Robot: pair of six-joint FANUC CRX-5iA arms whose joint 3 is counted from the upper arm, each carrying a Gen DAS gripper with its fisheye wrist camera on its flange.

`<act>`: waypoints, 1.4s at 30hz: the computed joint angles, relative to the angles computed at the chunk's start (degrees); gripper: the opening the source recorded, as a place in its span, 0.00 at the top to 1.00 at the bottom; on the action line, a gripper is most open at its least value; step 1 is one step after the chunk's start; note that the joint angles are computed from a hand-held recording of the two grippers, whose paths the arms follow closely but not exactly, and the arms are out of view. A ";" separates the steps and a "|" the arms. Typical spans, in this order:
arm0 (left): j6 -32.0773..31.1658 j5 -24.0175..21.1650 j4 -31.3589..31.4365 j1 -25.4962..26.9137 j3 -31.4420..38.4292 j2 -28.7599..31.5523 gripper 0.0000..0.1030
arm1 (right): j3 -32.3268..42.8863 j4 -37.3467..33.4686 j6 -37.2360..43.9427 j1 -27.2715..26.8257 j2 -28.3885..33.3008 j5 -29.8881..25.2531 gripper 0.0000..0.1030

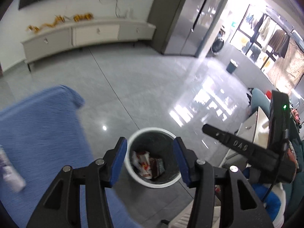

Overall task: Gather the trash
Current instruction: 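Move both open tools back over the rug, then grasp the white tissue with the left tool while the right tool grasps the blue-white milk carton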

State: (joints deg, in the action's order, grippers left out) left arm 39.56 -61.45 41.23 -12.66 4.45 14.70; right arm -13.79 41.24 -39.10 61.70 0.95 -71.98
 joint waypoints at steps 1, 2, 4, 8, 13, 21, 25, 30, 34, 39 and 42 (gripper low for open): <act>-1.39 0.22 1.02 1.42 -1.32 -1.65 0.53 | 1.21 1.00 0.29 0.53 0.61 -0.73 0.87; -2.92 0.14 2.32 3.13 -2.70 -3.31 0.53 | 2.80 2.43 0.76 1.28 1.39 -1.67 0.86; -5.17 -0.08 4.08 6.27 -4.65 -5.75 0.53 | 6.24 5.01 2.25 2.56 3.17 -3.27 0.81; -9.83 -1.74 7.74 13.58 -7.69 -9.52 0.53 | 14.18 9.02 6.66 4.50 7.67 -5.62 0.78; -14.44 -3.49 11.47 22.91 -9.98 -11.58 0.52 | 24.49 12.19 13.54 6.06 13.93 -7.00 0.70; -18.00 -2.12 12.75 34.47 -10.25 -9.42 0.53 | 38.26 11.84 25.09 5.49 23.58 -5.10 0.42; -17.79 -1.94 11.62 38.19 -8.81 -5.95 0.53 | 40.14 9.21 28.27 3.75 26.03 -0.23 0.42; -18.55 1.77 8.81 39.64 -8.77 -3.85 0.53 | 42.67 3.92 34.50 0.89 29.87 6.85 0.37; -19.28 5.20 6.52 37.86 -9.13 -2.82 0.53 | 46.08 -1.33 40.91 -1.36 33.81 11.55 0.35; -21.47 12.02 5.28 35.11 -11.71 -3.30 0.53 | 53.79 -7.79 50.04 -3.58 39.90 13.16 0.34; -21.35 14.02 4.69 33.94 -11.09 -2.40 0.53 | 58.42 -10.64 54.22 -4.59 43.24 13.25 0.34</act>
State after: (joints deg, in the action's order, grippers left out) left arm 18.21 -47.43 45.92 21.28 -6.63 12.30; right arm 44.63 30.59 15.12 57.11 44.19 -58.74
